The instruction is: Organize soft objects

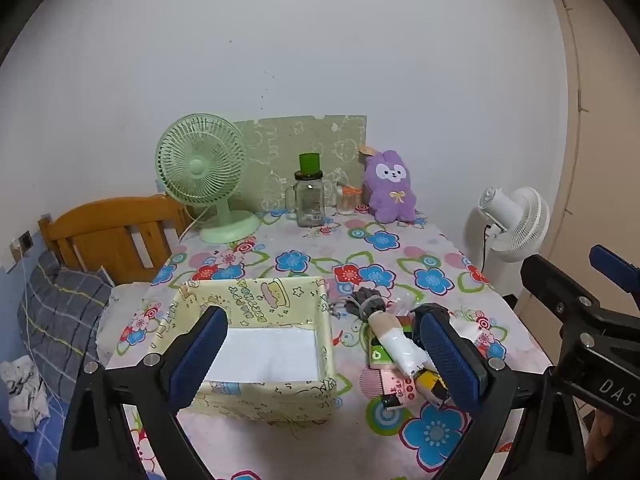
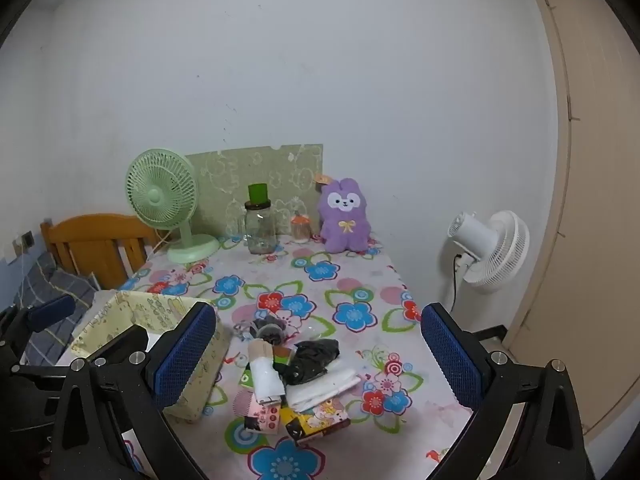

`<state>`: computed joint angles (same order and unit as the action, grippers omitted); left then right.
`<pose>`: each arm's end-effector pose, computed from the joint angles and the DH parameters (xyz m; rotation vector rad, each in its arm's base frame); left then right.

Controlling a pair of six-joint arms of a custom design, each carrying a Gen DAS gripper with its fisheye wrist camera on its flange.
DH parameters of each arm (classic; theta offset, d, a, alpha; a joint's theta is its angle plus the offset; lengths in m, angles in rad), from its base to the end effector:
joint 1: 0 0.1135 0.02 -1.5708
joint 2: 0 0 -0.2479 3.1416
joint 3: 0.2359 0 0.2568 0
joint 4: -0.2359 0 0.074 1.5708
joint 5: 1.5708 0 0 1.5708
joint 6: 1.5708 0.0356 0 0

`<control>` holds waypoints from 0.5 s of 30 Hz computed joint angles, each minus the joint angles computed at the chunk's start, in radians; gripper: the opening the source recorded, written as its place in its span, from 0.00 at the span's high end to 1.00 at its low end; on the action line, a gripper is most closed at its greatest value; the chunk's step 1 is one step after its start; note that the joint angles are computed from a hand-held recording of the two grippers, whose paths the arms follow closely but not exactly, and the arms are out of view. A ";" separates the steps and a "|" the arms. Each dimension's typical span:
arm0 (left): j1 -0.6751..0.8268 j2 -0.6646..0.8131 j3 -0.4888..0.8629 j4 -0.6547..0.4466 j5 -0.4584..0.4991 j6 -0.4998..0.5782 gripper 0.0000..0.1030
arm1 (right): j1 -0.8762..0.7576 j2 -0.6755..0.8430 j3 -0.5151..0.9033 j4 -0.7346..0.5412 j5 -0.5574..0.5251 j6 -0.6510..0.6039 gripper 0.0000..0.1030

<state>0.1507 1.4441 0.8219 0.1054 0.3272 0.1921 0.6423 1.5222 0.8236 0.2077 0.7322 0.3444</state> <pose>0.3183 0.0368 0.2094 0.2394 2.0463 -0.1300 0.2756 0.1764 0.1991 0.1483 1.9246 -0.1013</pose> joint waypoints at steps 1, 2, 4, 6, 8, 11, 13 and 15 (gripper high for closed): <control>0.005 0.000 0.003 -0.011 0.006 -0.004 0.05 | 0.000 -0.002 -0.004 0.006 -0.004 -0.004 0.00; -0.015 0.016 0.030 -0.055 -0.017 0.017 0.05 | -0.001 -0.006 -0.009 0.013 -0.010 -0.007 0.00; 0.003 0.031 0.040 -0.070 0.020 0.012 0.05 | -0.001 -0.016 -0.021 0.023 -0.018 -0.012 0.00; -0.007 0.036 0.040 -0.070 0.001 0.018 0.05 | -0.003 -0.006 -0.024 0.019 -0.014 0.002 0.00; 0.004 0.066 0.072 -0.088 0.017 0.017 0.05 | -0.005 -0.010 -0.014 -0.010 -0.016 0.005 0.00; -0.005 0.052 0.066 -0.094 0.009 0.019 0.05 | 0.001 0.003 0.009 -0.043 -0.005 0.018 0.00; -0.009 0.050 0.062 -0.088 0.002 0.016 0.05 | -0.002 -0.003 0.003 -0.046 -0.008 0.024 0.00; -0.013 0.057 0.071 -0.093 -0.001 0.014 0.05 | -0.005 0.022 0.029 -0.060 -0.002 0.034 0.00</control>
